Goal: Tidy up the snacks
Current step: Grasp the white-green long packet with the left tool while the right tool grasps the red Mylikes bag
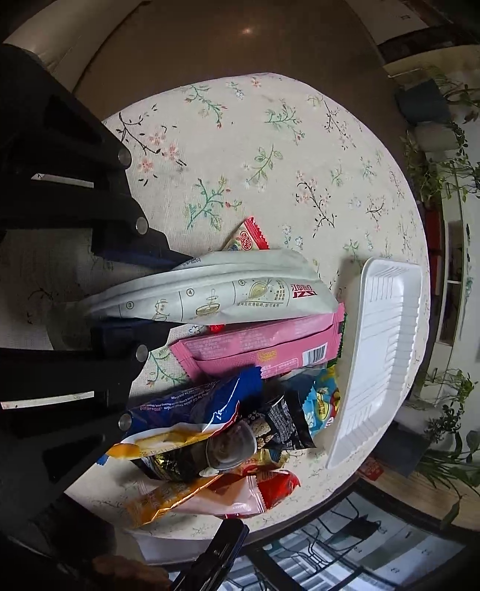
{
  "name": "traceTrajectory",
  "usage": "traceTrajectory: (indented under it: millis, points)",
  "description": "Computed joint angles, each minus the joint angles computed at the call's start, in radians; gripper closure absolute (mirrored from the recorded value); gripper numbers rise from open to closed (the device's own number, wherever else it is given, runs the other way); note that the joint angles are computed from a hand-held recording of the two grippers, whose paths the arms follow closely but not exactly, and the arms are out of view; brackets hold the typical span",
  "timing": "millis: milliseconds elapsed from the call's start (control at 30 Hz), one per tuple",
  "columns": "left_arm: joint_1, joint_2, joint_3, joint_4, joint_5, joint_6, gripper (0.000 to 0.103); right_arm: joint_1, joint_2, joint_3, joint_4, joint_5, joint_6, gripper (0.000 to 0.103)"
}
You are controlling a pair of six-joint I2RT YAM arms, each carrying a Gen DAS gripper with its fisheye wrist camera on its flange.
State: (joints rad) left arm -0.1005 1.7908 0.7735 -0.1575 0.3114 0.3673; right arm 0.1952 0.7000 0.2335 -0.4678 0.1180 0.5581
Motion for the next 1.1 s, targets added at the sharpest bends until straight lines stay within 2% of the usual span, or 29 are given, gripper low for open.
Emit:
traceTrajectory:
  millis: [67, 133, 233, 333, 433, 533, 633, 767, 1000, 1067, 1100]
  points:
    - [0.032, 0.001, 0.009, -0.035, 0.059, 0.029, 0.084, -0.009, 0.012, 0.004, 0.001, -0.006, -0.013, 0.051]
    - [0.075, 0.011, 0.029, -0.101, 0.142, 0.066, 0.092, -0.051, 0.005, 0.004, -0.006, -0.049, -0.035, 0.051]
    - [0.129, 0.024, 0.049, -0.166, 0.240, 0.120, 0.092, -0.101, 0.009, 0.006, -0.005, -0.096, -0.061, 0.051]
    - [0.154, 0.024, 0.052, -0.187, 0.258, 0.149, 0.092, -0.108, 0.081, 0.021, 0.030, -0.089, -0.079, 0.051]
    - [0.172, 0.035, 0.064, -0.205, 0.271, 0.160, 0.092, -0.136, 0.167, 0.036, 0.083, -0.131, -0.097, 0.051]
    - [0.193, 0.052, 0.088, -0.238, 0.303, 0.175, 0.092, -0.107, 0.229, 0.059, 0.096, -0.096, -0.097, 0.051]
    - [0.212, 0.075, 0.117, -0.275, 0.335, 0.190, 0.092, -0.110, 0.212, 0.058, 0.091, -0.099, -0.111, 0.051]
    - [0.223, 0.097, 0.132, -0.285, 0.361, 0.195, 0.092, -0.191, 0.218, 0.054, 0.094, -0.144, -0.136, 0.051]
    - [0.219, 0.093, 0.111, -0.273, 0.373, 0.203, 0.092, -0.169, 0.396, 0.067, 0.210, -0.154, -0.159, 0.051]
    - [0.222, 0.091, 0.108, -0.271, 0.376, 0.202, 0.092, -0.163, 0.416, 0.066, 0.229, -0.146, -0.163, 0.053]
    - [0.225, 0.091, 0.109, -0.273, 0.377, 0.204, 0.092, -0.165, 0.416, 0.062, 0.233, -0.147, -0.167, 0.059]
